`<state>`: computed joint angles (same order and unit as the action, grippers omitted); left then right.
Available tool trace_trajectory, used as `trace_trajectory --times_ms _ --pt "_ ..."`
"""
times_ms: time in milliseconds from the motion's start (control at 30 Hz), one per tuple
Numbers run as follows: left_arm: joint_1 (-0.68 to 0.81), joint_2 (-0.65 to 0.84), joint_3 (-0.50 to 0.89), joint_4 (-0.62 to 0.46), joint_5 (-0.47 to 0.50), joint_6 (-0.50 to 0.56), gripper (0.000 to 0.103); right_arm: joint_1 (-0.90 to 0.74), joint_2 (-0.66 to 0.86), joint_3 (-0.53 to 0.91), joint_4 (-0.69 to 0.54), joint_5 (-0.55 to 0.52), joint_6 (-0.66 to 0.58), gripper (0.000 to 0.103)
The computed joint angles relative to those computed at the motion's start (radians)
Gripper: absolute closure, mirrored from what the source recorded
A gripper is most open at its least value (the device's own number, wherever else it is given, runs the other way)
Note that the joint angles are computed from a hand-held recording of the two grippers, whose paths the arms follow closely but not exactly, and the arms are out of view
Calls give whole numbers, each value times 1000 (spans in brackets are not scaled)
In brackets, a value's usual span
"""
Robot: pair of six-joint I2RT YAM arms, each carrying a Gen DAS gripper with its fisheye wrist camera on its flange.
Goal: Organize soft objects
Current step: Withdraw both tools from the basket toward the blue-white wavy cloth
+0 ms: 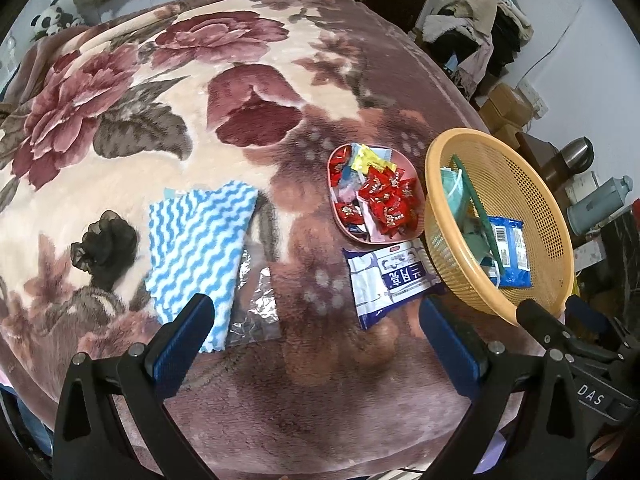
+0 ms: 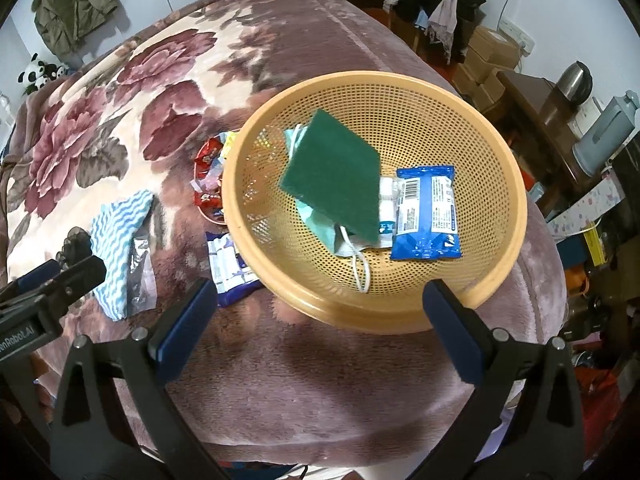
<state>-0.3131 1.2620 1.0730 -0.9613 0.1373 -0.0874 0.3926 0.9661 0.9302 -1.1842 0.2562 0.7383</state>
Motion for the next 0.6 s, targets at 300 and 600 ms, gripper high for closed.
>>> trace_trajectory --times_ms 300,600 --pt "86 -6 -20 0 40 48 1 79 57 22 13 24 54 0" --pt "213 2 -30 -7 84 118 1 162 159 58 56 34 85 0"
